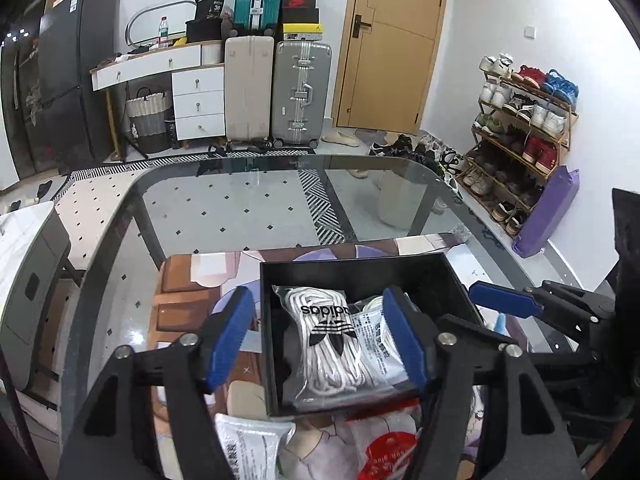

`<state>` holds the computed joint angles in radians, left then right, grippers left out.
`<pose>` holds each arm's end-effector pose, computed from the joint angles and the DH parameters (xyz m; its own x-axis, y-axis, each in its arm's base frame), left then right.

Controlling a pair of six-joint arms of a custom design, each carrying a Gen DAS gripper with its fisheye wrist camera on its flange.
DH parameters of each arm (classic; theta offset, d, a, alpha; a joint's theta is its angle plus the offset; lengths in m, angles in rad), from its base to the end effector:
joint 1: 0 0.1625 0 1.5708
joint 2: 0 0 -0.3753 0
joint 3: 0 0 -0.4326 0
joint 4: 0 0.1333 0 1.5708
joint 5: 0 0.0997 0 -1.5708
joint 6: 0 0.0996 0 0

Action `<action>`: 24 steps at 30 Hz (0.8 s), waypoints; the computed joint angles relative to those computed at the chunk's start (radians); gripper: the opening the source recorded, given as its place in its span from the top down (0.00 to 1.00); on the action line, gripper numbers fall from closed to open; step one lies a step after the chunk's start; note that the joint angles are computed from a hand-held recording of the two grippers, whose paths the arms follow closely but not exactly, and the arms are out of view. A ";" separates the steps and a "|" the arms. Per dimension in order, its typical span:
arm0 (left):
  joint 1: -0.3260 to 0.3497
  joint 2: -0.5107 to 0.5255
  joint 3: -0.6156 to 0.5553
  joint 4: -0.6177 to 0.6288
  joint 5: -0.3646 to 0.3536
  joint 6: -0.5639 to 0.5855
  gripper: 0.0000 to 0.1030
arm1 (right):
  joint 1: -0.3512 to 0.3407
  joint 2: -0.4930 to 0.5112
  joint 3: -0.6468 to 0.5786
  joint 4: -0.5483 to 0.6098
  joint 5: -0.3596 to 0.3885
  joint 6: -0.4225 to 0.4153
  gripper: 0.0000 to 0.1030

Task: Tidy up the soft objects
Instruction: 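Lower the adidas lace bag into the black box and open the left tool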

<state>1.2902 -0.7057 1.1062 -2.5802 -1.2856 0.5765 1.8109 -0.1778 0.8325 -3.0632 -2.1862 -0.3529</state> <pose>-0.0722 -0.8331 0.2159 -0.6866 0.5228 -0.5053 0.7174 0.6002 -0.3537 0.2733 -0.7976 -0.0149 -0.7850 -0.0159 0.6193 -0.4587 0.6868 -0.5638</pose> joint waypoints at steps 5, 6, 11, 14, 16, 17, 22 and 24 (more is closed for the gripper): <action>0.007 -0.052 0.044 -0.013 -0.020 0.018 0.24 | 0.005 -0.057 0.097 -0.019 -0.003 0.015 0.51; 0.010 -0.060 0.046 0.003 -0.022 0.019 0.24 | 0.006 -0.069 0.118 -0.026 -0.006 0.015 0.51; 0.023 -0.101 0.104 0.006 0.021 0.055 0.24 | 0.013 -0.124 0.228 -0.048 -0.003 0.009 0.51; 0.032 -0.136 0.160 0.001 0.045 0.074 0.24 | 0.012 -0.143 0.276 -0.041 -0.016 -0.006 0.51; 0.042 -0.161 0.193 0.013 0.032 0.088 0.24 | 0.005 -0.158 0.310 -0.020 -0.017 0.006 0.51; 0.045 -0.169 0.207 0.015 0.034 0.107 0.24 | 0.002 -0.161 0.319 -0.009 -0.016 0.008 0.51; 0.053 -0.160 0.223 -0.010 0.103 0.181 0.24 | -0.019 -0.173 0.341 0.068 0.011 0.110 0.51; 0.054 -0.145 0.202 0.007 0.120 0.157 0.24 | -0.030 -0.181 0.344 0.096 0.068 0.193 0.51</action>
